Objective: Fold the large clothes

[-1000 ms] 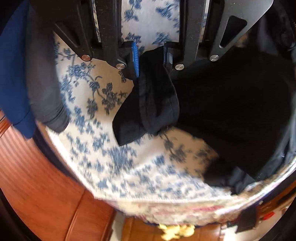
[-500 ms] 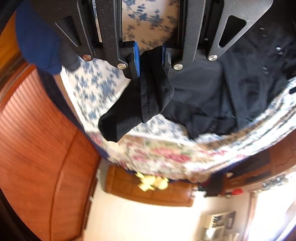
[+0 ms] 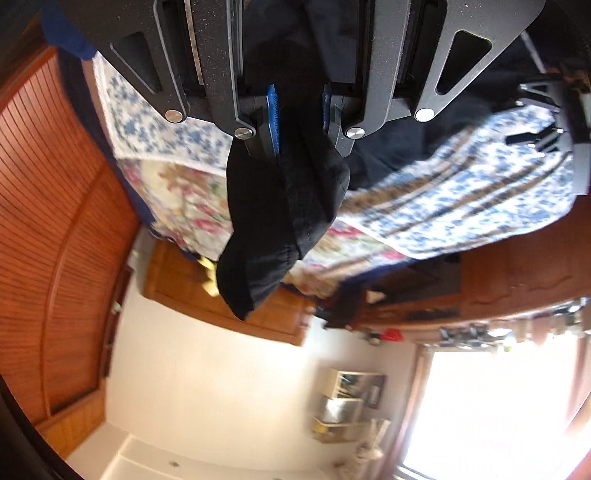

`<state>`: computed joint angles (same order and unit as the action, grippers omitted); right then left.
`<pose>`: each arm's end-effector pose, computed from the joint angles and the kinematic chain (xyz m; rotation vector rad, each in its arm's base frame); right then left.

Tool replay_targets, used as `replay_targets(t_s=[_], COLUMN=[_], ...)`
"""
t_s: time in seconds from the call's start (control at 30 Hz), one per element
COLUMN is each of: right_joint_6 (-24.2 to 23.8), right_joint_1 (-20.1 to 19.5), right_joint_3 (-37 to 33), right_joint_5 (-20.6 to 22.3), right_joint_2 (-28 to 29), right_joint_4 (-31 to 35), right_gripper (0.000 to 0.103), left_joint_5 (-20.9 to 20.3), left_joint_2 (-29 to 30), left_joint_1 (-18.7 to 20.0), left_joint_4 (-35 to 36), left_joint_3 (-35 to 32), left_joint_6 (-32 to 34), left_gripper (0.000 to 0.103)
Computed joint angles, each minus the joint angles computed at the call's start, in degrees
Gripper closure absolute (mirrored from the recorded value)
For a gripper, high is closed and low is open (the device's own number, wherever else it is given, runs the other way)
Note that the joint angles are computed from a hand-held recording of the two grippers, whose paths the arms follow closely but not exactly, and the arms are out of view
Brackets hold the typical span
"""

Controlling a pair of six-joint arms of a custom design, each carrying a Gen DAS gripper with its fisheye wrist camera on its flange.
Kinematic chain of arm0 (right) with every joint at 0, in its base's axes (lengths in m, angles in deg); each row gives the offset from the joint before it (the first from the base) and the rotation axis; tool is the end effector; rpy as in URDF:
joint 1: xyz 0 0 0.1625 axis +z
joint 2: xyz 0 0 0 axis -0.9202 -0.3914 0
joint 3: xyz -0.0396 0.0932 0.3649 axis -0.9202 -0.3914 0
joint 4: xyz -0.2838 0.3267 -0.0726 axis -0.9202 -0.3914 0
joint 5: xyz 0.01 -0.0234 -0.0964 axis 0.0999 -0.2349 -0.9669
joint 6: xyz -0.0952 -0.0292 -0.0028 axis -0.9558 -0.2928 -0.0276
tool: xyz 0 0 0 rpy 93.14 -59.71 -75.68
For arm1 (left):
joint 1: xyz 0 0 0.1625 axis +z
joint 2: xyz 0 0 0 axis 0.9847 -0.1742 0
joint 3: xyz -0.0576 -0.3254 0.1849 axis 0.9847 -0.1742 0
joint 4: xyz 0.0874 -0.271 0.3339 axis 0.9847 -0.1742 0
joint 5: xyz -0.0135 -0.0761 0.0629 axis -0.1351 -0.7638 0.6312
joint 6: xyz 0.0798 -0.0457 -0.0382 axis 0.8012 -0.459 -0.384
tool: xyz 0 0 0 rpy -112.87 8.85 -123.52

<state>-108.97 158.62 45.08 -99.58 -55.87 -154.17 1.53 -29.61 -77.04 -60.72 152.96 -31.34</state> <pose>0.1362 -0.3049 0.4939 1.2224 -1.9700 1.1143 -0.3974 -0.2416 0.0100 0.6389 2.1814 -1.2225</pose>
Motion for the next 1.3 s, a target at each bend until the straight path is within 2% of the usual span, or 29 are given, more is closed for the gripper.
replay_targets(t_s=[0.1, 0.23, 0.43, 0.53, 0.67, 0.77, 0.8, 0.83, 0.9, 0.97, 1.17, 1.3], right_joint_6=[0.06, -0.85, -4.22, -5.87, -7.16, -6.31, -6.0, -6.11, -6.49, -6.91, -8.44, -10.23], right_joint_1=[1.33, 1.52, -5.24, -10.48, -13.46, -13.45, -13.35, -13.76, -14.11, -13.94, -17.51, -19.87], right_joint_3=[1.42, 4.24, 9.18, 10.91, 11.77, 12.14, 12.11, 12.11, 11.95, 12.17, 11.47, 11.85], right_joint_5=[0.59, -1.13, -0.98, 1.2, 3.28, 2.91, 2.99, 3.86, 4.68, 4.54, 7.65, 8.3], right_joint_2=[-2.28, -4.58, -10.18, -13.47, -16.72, -19.0, -19.59, -20.89, -22.39, -23.44, -26.63, -26.86], right_joint_4=[3.52, 6.63, 10.85, 13.69, 17.43, 20.36, 21.34, 23.11, 25.21, 26.01, 30.34, 29.73], right_gripper=[0.089, 0.089, 0.089, 0.089, 0.086, 0.075, 0.065, 0.06, 0.057, 0.056, 0.053, 0.052], left_joint_5=[0.19, 0.28, 0.61, 0.54, 0.33, 0.22, 0.21, 0.2, 0.24, 0.31, 0.39, 0.1], left_joint_2=[-1.63, -3.16, -3.72, -3.2, -2.27, -1.96, -1.96, -1.96, -2.03, -2.27, -3.21, -3.6], left_joint_1=[-0.35, -0.64, -0.9, -0.69, -0.37, -0.19, -0.13, -0.1, -0.15, -0.21, -0.54, -0.65], left_joint_4=[1.84, 4.44, 5.48, 4.91, 5.39, 5.14, 5.06, 5.14, 5.37, 5.59, 6.39, 6.94], left_joint_3=[1.05, 1.78, 2.01, 1.71, 0.87, 0.76, 0.77, 0.74, 0.77, 0.92, 1.57, 1.73], left_joint_6=[-1.95, -4.27, -5.42, -4.79, -4.41, -4.27, -4.19, -4.21, -4.45, -4.77, -5.91, -6.42], left_gripper=[0.048, 0.048, 0.048, 0.048, 0.048, 0.048, 0.048, 0.048, 0.048, 0.048, 0.048, 0.048])
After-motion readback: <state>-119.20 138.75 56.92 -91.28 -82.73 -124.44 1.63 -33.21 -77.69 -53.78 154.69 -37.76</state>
